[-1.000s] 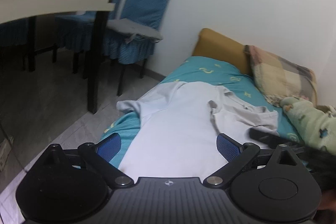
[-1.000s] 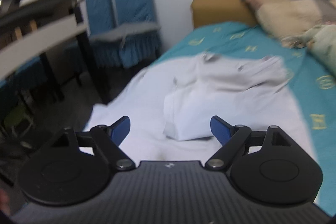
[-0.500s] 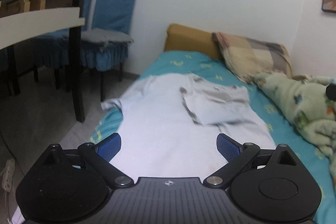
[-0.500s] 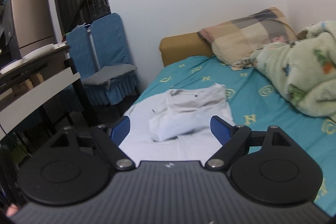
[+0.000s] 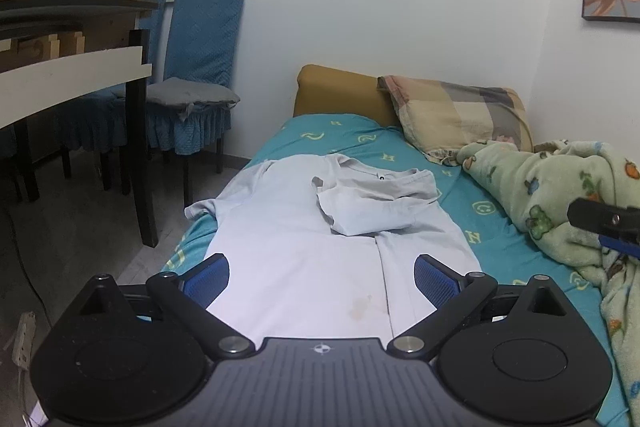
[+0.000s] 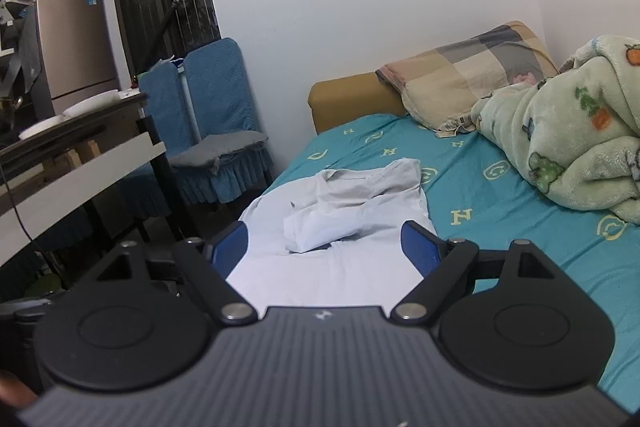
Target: Fold clothes
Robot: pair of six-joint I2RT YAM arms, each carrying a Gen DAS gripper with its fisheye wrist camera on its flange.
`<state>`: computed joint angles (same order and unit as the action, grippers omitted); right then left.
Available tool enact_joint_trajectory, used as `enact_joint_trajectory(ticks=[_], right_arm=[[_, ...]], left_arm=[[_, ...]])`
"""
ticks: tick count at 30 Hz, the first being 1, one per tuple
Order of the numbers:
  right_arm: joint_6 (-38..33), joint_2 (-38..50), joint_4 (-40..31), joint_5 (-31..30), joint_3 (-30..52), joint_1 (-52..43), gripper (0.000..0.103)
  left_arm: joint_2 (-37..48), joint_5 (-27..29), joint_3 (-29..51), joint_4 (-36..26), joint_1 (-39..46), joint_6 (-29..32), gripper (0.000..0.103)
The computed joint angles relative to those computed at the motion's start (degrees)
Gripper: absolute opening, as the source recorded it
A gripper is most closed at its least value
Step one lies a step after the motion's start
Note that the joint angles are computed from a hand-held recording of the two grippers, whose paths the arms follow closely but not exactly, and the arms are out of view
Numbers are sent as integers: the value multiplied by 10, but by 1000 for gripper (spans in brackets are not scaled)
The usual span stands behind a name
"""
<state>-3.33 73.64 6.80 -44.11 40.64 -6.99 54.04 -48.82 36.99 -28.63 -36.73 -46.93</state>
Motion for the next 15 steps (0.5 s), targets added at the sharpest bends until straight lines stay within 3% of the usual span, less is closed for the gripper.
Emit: enact_joint_trajectory(ticks=[5,10,15], right_arm=[[1,14,-12,2,7,-10,85],[5,25,-20,1,14,-15,85],[-1,24,-27,6,11,-10,85]], left_arm=[[25,6,17,-16,-2,-14,100],[23,71,13,-15,39,-28,100],[20,81,7,-12,49,-29,100]])
